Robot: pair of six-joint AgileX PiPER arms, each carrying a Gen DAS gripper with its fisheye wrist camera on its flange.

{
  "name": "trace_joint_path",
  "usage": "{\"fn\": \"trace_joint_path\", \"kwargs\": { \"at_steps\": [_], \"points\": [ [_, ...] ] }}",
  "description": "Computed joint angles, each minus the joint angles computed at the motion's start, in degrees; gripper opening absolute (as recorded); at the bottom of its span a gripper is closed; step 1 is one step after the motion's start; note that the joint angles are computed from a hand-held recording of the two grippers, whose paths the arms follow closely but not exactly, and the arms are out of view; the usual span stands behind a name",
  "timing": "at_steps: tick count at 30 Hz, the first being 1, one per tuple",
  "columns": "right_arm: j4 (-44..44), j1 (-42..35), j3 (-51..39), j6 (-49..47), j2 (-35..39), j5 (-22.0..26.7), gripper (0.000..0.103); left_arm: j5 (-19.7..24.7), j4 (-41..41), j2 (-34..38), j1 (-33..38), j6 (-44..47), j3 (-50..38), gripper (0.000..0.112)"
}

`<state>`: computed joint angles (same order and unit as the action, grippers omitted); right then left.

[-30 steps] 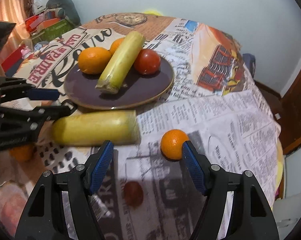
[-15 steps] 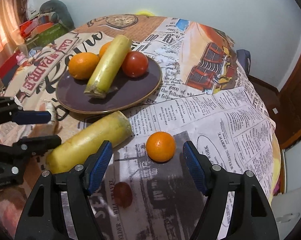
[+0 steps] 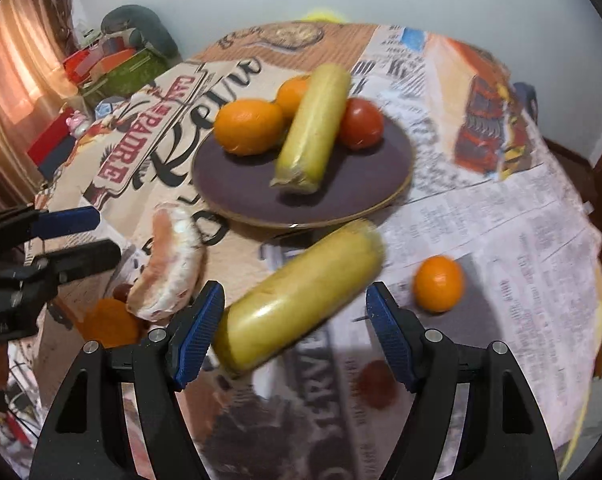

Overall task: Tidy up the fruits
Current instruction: 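Grasp the second yellow gourd with the right gripper while the left gripper grasps the peeled pomelo, then lift the gourd with the right gripper while the left gripper lifts the pomelo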

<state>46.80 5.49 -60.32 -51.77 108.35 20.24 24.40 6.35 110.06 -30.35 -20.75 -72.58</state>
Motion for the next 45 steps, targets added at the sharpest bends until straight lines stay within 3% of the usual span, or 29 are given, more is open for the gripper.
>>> {"fn": "trace_joint_path", "kwargs": {
  "at_steps": [5,11,18,21,23,24,27,30,35,36,38,45],
  "points": [
    [-2.24,1.18,-0.77,4.32,1.36,0.08,0.077,0.58,-4.12,1.88,-0.4,2.86,-0.91,0.063],
    [2.41,-1.99,0.3,-2.82,0.04,5.78,0.06,4.22,-11.13,6.37,-0.77,6.99,-5.41,0.063],
    [7.08,-5.41,4.64,-11.13,-3.83,9.52,0.037,4.49,-6.47,10.3,-2.49,0.37,-9.23,0.063],
    [3.74,-5.19,4.58,-8.88,-4.76,9.46,0.035,4.16,-3.82,11.25,-2.84,-3.41,-10.41,0.061],
    [3.33,-5.35,3.9,-8.03,-4.15,10.24,0.036,3.98,-0.82,11.5,-3.11,-6.12,-10.55,0.049],
    [3.4,-5.39,3.68,-7.75,-3.92,10.41,0.038,4.03,-1.24,11.53,-2.89,-5.52,-10.63,0.049],
    [1.57,-3.78,2.41,-4.2,-2.26,9.15,0.049,2.92,-6.51,10.49,-1.34,-0.92,-9.47,0.047],
    [-0.04,-1.98,0.94,-1.08,0.52,7.59,0.051,2.24,-4.75,8.57,-0.89,-2.0,-8.02,0.046],
    [0.04,-0.52,2.28,-1.41,0.11,4.15,0.047,-0.08,-2.85,2.66,0.85,-2.37,-2.98,0.043],
    [-0.02,-0.61,2.8,-2.27,-0.32,4.09,0.046,-0.55,-4.25,1.38,1.51,-0.44,-1.63,0.034],
    [-0.38,-0.95,4.26,-3.83,-1.66,3.83,0.043,-0.84,-4.96,-0.8,2.44,1.25,0.93,0.03],
    [-1.18,-2.86,9.86,-9.49,-6.56,3.91,0.038,-3.43,-11.08,-7.6,5.4,9.78,14.02,0.029]
  ]
}}
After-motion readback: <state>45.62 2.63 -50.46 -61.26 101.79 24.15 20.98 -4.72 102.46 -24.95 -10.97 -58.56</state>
